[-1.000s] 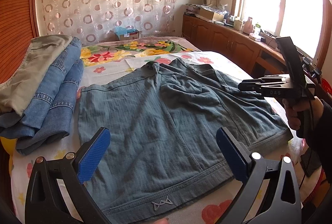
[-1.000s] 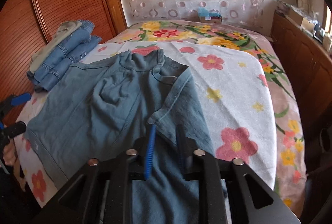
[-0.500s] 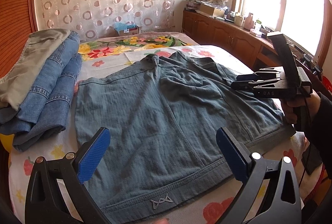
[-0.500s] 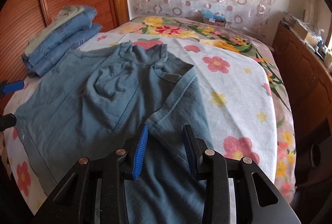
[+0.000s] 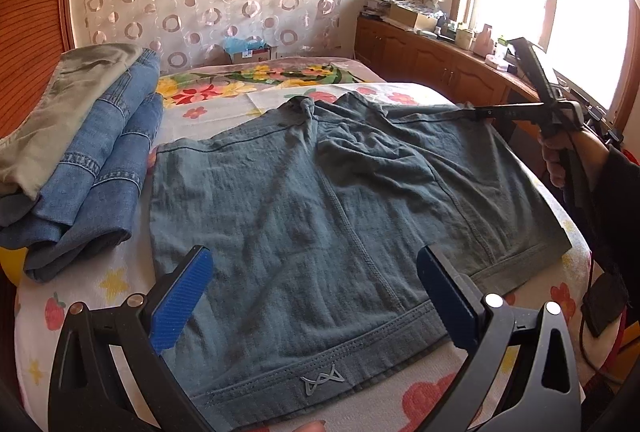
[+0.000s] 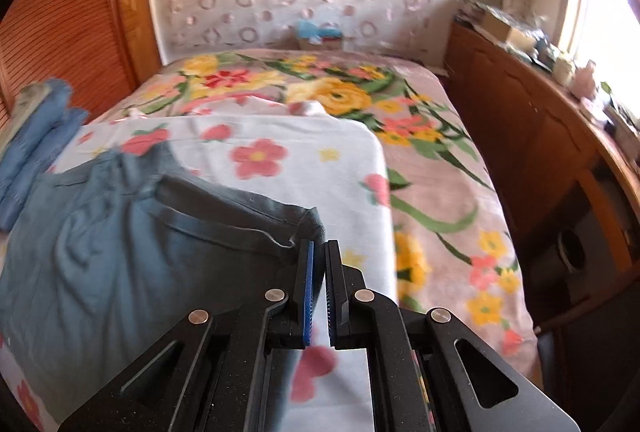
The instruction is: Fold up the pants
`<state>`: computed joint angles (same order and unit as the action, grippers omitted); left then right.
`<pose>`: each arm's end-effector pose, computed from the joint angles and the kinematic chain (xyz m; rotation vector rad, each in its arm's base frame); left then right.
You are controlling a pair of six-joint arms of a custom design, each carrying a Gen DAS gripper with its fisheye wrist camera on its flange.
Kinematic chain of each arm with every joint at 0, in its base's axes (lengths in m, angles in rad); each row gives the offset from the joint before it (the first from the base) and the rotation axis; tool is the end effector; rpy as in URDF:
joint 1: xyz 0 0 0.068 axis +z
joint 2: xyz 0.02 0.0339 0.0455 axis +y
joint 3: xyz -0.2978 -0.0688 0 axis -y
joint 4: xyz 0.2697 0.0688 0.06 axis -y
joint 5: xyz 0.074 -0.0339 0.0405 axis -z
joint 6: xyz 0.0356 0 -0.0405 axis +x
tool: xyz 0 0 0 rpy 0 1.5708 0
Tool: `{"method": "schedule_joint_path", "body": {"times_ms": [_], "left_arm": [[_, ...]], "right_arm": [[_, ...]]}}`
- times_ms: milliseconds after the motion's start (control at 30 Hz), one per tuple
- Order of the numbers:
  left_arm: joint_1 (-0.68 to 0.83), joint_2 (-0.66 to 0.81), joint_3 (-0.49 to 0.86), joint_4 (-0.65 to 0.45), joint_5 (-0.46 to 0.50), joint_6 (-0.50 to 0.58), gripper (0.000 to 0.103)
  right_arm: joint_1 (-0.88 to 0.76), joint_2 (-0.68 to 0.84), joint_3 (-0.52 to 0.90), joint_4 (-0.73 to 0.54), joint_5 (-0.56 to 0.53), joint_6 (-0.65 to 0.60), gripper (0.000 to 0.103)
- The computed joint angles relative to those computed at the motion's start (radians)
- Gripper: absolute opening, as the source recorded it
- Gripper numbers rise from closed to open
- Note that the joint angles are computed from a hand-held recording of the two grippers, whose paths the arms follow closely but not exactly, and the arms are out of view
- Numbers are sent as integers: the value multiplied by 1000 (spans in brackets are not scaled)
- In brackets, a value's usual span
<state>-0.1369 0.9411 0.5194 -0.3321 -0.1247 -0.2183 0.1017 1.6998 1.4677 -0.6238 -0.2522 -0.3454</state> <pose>0.1937 -0.0222 0.2237 -0.1568 2.3123 -0.0348 0.4027 0.0500 0.3233 -0.6421 2.3123 0.1928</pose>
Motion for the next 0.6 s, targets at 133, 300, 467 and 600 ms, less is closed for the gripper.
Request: {"method": "schedule_joint_path", "body": {"times_ms": [133,300,467,600], "left_arm": [[13,-17,-6,-13,5,7,102],[48,-57,-24,-32,18,14,102],[102,-114,-52,-59,47,25,102],[163,-155,-71,-98,73,39,102]], "right_arm": [[2,25,9,18,43,55,28],[6,-91,-121,46,-64,46,29],[-34,-273,-322,66,-207,-12,29],[-120,-407,-445,26,-315,-102,29]]}}
